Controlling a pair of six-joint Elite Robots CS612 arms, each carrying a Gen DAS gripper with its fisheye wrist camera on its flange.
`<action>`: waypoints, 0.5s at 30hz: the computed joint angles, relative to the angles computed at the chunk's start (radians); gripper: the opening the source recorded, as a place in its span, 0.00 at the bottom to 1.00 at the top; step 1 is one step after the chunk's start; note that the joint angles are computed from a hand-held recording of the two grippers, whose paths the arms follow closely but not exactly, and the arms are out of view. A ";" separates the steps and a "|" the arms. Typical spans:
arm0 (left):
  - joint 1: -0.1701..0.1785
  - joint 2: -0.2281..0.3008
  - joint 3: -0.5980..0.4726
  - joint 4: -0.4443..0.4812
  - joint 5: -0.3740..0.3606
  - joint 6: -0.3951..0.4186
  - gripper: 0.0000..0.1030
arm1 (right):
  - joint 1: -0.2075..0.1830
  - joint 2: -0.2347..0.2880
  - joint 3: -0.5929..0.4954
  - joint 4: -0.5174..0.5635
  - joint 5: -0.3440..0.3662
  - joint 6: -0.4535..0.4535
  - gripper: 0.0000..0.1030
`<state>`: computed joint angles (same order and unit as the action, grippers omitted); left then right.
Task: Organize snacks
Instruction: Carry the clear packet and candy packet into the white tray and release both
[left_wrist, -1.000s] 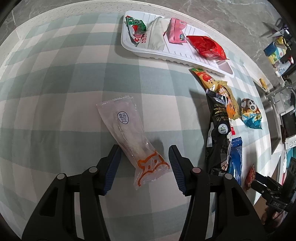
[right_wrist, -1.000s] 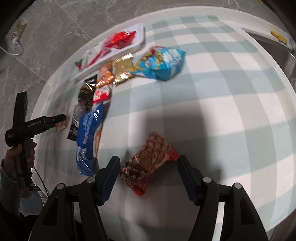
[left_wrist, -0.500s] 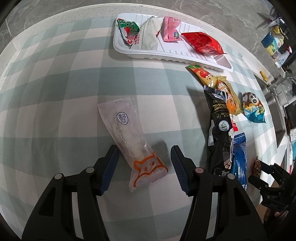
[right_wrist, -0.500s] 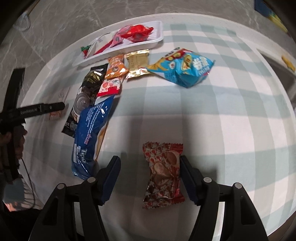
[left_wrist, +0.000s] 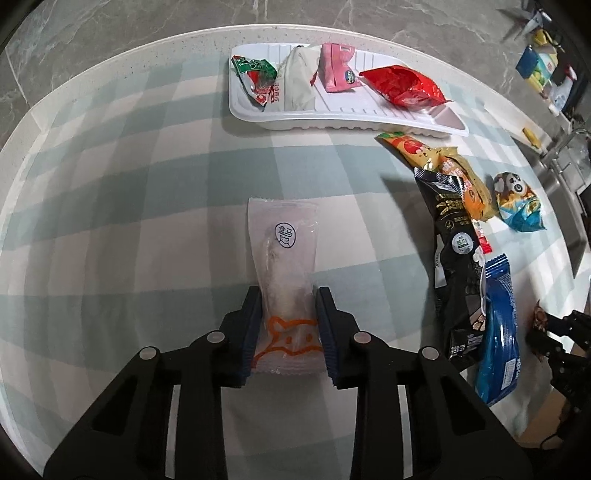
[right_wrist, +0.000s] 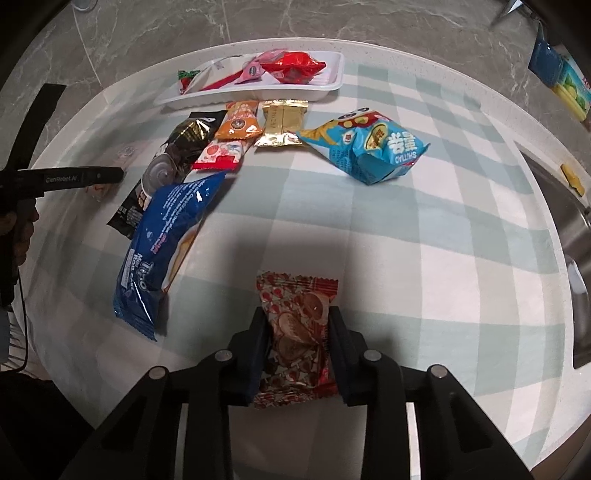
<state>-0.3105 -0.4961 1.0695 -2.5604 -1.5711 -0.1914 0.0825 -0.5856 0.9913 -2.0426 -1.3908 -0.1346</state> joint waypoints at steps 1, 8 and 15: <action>0.002 -0.001 0.003 -0.006 -0.010 -0.010 0.24 | -0.005 -0.001 0.002 0.003 0.024 0.013 0.32; 0.015 -0.012 0.020 -0.065 -0.078 -0.037 0.24 | -0.033 -0.007 0.011 -0.013 0.165 0.113 0.31; 0.020 -0.010 -0.004 -0.085 -0.122 -0.043 0.24 | -0.053 0.022 -0.036 -0.025 0.287 0.211 0.31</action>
